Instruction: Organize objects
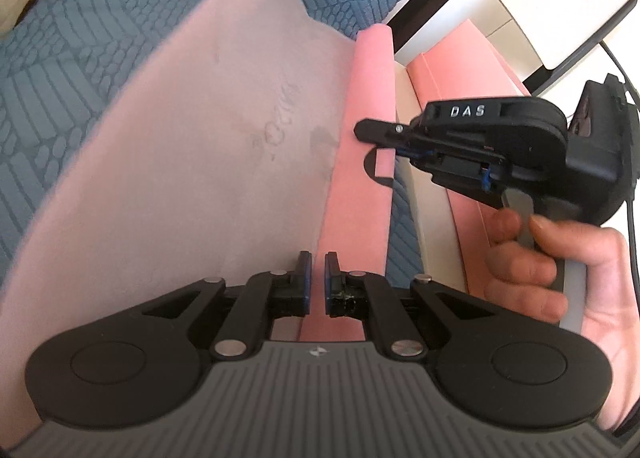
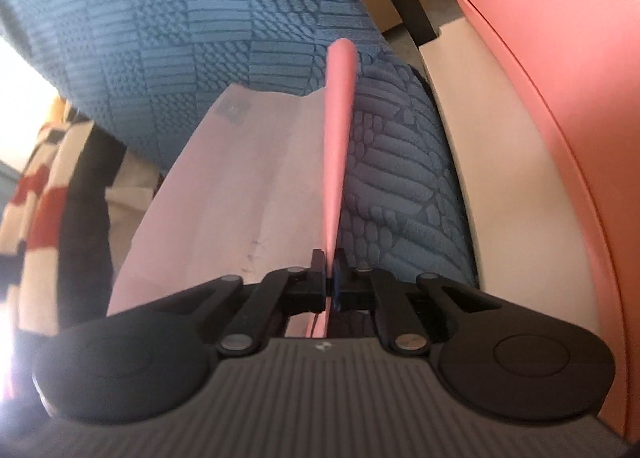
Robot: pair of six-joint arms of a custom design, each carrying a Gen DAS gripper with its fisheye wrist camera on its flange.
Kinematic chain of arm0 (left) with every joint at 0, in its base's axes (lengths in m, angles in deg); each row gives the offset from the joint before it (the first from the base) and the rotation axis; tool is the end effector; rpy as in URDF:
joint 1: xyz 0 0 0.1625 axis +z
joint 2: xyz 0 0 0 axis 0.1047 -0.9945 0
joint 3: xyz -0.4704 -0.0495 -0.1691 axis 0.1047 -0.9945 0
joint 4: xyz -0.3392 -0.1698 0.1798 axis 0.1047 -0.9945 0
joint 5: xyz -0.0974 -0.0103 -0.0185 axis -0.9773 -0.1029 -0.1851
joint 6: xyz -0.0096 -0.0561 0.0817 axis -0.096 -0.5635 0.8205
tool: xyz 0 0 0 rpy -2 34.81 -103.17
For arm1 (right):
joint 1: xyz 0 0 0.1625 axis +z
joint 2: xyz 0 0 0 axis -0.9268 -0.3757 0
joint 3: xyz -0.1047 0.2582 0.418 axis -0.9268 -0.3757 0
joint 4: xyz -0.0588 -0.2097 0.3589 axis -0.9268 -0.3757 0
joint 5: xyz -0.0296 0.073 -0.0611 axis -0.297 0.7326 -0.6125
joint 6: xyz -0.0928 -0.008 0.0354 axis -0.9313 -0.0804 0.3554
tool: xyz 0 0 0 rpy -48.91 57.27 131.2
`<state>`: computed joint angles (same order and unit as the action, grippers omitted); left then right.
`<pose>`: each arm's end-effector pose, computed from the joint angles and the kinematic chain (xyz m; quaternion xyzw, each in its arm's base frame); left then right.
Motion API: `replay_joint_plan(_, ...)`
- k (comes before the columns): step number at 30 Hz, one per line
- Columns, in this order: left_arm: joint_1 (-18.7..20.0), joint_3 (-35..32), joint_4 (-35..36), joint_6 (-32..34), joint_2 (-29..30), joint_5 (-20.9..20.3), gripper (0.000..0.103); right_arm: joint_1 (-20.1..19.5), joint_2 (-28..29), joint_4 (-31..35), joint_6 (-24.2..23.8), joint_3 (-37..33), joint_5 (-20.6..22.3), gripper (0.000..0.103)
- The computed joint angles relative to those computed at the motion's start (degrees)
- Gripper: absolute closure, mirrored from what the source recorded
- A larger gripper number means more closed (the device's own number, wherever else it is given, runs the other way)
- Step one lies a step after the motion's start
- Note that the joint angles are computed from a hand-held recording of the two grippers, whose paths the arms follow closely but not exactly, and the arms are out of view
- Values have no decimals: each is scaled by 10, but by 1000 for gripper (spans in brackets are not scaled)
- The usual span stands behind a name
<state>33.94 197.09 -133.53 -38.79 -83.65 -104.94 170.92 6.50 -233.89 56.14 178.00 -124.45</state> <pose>-0.1437 -0.3807 0.1595 -0.1144 0.9249 -0.3351 0.1387 0.2484 -0.5434 0.0983 0.1966 -0.9730 0.1023 0.0650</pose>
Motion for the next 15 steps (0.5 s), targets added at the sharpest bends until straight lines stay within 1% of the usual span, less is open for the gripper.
replay_joint_plan(2,5,-5,-23,20,17,3,97,4,-5,-9,-11,8,-10,97)
replay_joint_plan(4,-4,-4,-31,24,18,5,97,5,-9,-13,-17,13,-11,97)
replay_joint_plan(6,-16,11,-42,23,12,6,96,7,-11,-18,-22,18,-15,97)
replay_joint_plan(7,-14,9,-46,31,15,4,89,8,-12,-22,-27,20,-20,97)
replay_joint_plan(8,-16,7,-46,35,15,3,79,10,-11,-25,-28,21,-24,97)
replay_joint_plan(9,-20,7,-46,36,16,2,74,9,-12,-28,-31,24,-27,96)
replay_joint_plan(10,-25,8,-46,37,18,1,67,11,-14,-28,-34,26,-31,96)
replay_joint_plan(11,-20,3,-53,51,24,-1,64,12,-15,-31,-36,28,-34,96)
replay_joint_plan(15,-28,-4,-50,69,38,-9,61,14,-23,-45,-42,37,-38,97)
